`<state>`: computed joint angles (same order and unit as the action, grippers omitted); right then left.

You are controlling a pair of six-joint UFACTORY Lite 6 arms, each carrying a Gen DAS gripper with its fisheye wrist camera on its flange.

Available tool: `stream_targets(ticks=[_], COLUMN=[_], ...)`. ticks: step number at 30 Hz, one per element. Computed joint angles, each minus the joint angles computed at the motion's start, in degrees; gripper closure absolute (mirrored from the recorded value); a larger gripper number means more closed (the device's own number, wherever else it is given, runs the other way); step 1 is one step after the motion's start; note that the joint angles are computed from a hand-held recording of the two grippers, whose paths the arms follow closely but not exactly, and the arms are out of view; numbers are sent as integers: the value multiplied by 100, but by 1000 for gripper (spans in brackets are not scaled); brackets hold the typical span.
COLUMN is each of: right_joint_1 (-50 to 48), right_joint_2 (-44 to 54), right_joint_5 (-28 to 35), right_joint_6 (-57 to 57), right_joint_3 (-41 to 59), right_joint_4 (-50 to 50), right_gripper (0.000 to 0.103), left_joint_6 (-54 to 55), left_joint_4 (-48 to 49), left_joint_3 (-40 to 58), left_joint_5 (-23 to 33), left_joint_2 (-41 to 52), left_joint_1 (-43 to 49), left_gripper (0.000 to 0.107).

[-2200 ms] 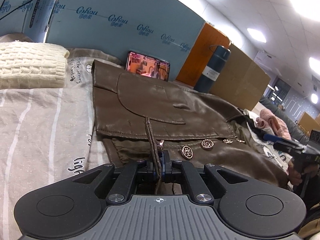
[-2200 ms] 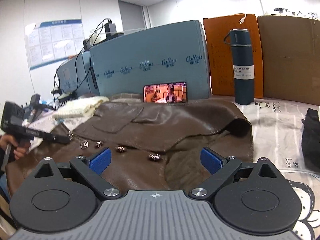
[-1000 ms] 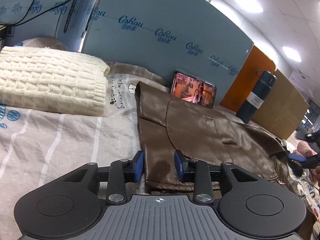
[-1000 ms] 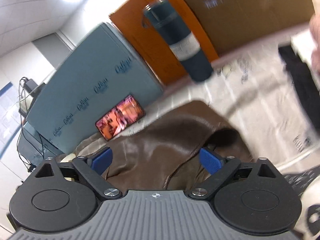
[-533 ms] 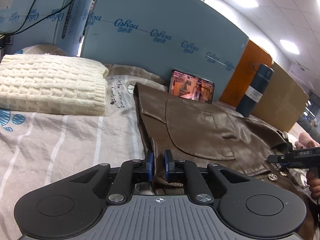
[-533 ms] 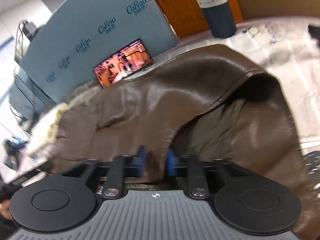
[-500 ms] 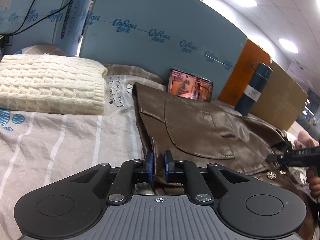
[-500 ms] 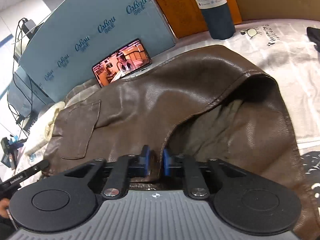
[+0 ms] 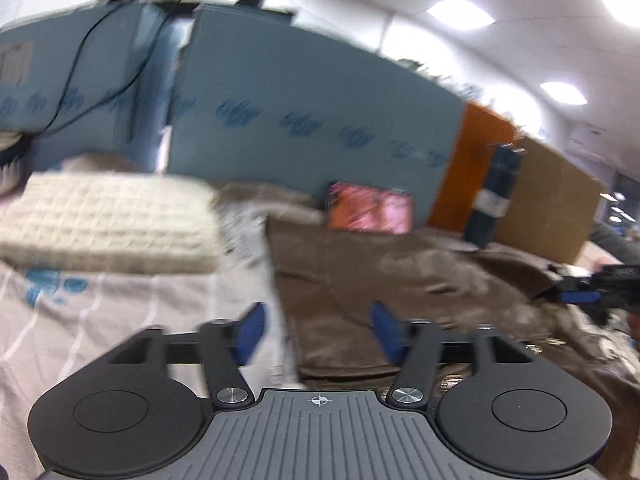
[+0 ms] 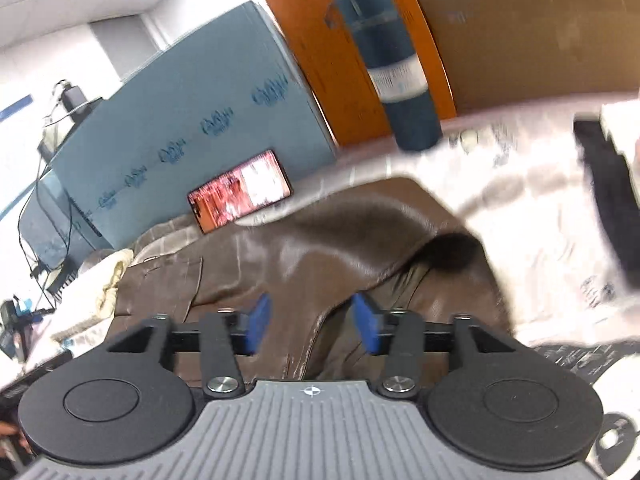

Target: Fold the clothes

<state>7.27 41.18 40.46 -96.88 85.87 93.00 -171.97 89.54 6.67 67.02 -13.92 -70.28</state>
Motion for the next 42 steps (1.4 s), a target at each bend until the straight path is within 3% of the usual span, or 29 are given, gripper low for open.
stream_targets(ticks=[3, 5, 11, 16, 22, 28, 32, 42], right_joint_1=[-54, -83, -378, -755, -1544, -2326, -2664, -2276], right_joint_2=[-467, -713, -1278, -1862, -2483, -2625, -2549, -2475], right_joint_5=[66, 165, 779, 1130, 2170, 2736, 2625, 2002], right_joint_6=[-1358, -2075, -2686, -2824, -3826, -5621, -6163, -7260], right_joint_3=[-746, -1172, -1994, -2574, -3553, -4178, -4228, -4623], right_joint_4=[645, 963, 1136, 998, 827, -139, -1098, -1504], right_gripper=[25, 19, 13, 11, 2, 0, 0, 0], left_joint_6=[43, 107, 482, 192, 1100, 763, 1118, 1495], left_joint_4=[-156, -281, -564, -781, -1253, -1371, -1283, -524], left_joint_3=[117, 222, 719, 1043, 1561, 1687, 1780, 1967], left_joint_5=[585, 870, 1218, 1615, 1364, 893, 468, -277], left_joint_2=[264, 454, 821, 1449, 1816, 2109, 2129, 2247], left_joint_1=[-821, -1210, -1680, -2337, -2985, -3693, -3867, -3494], left_gripper=[24, 19, 18, 16, 6, 4, 4, 4])
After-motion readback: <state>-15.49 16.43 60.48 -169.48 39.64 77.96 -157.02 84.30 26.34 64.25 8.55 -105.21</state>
